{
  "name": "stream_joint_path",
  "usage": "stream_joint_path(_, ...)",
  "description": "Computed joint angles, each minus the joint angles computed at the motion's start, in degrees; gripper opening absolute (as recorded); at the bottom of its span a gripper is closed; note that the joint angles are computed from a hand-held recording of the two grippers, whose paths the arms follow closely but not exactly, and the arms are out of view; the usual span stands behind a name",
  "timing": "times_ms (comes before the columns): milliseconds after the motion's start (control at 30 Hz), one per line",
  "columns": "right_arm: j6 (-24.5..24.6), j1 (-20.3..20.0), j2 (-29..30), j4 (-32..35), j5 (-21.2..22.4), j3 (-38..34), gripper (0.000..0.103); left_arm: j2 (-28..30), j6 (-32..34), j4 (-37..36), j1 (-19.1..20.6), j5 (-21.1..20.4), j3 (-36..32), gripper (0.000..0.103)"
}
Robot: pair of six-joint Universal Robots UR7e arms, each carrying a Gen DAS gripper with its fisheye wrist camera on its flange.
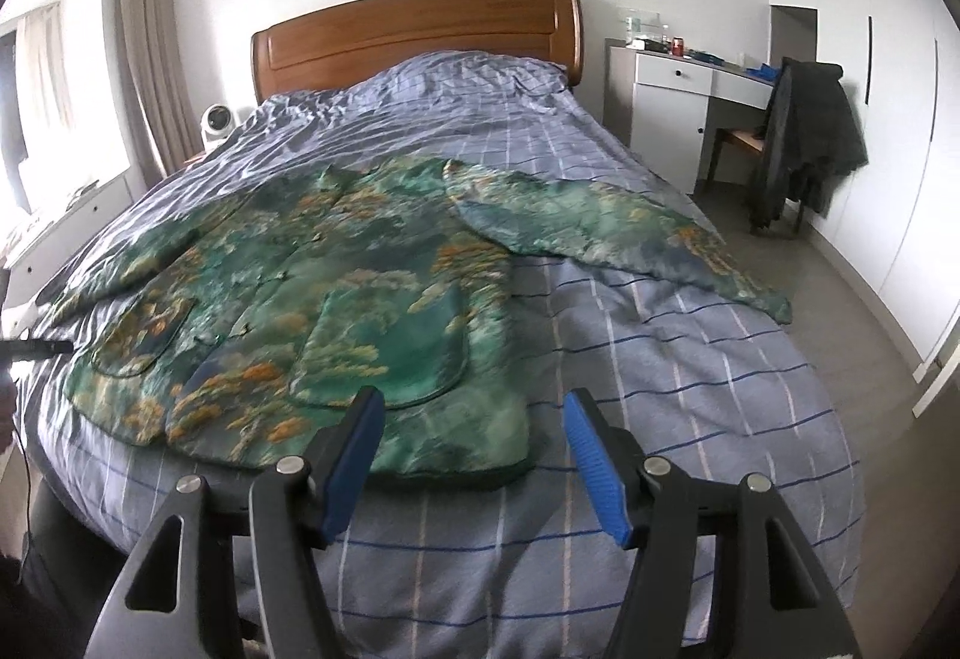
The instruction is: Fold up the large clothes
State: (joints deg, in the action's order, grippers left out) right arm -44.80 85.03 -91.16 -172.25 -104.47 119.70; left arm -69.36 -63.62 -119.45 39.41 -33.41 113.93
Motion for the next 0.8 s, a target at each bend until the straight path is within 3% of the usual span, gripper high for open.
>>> stream_joint_path(400,-1.6,-0.1,3.0,2.6,-1.7,-3.9,0.067,1.7,0.8,2.1,0.4,0.6,-1.9,0.092)
stream_joint_path(600,-0.7,-1.6,6.3,10.0,-2.4,-8.4,0.067,2.1,6.8,-6.7,4.2,-5.3,-0.8,0.092)
stream_joint_path(800,5.1,-4.2,10.4,21.0,-2.1,-14.3,0.067,4.4,10.9,-11.6,5.7,-8.0,-0.5,0.096)
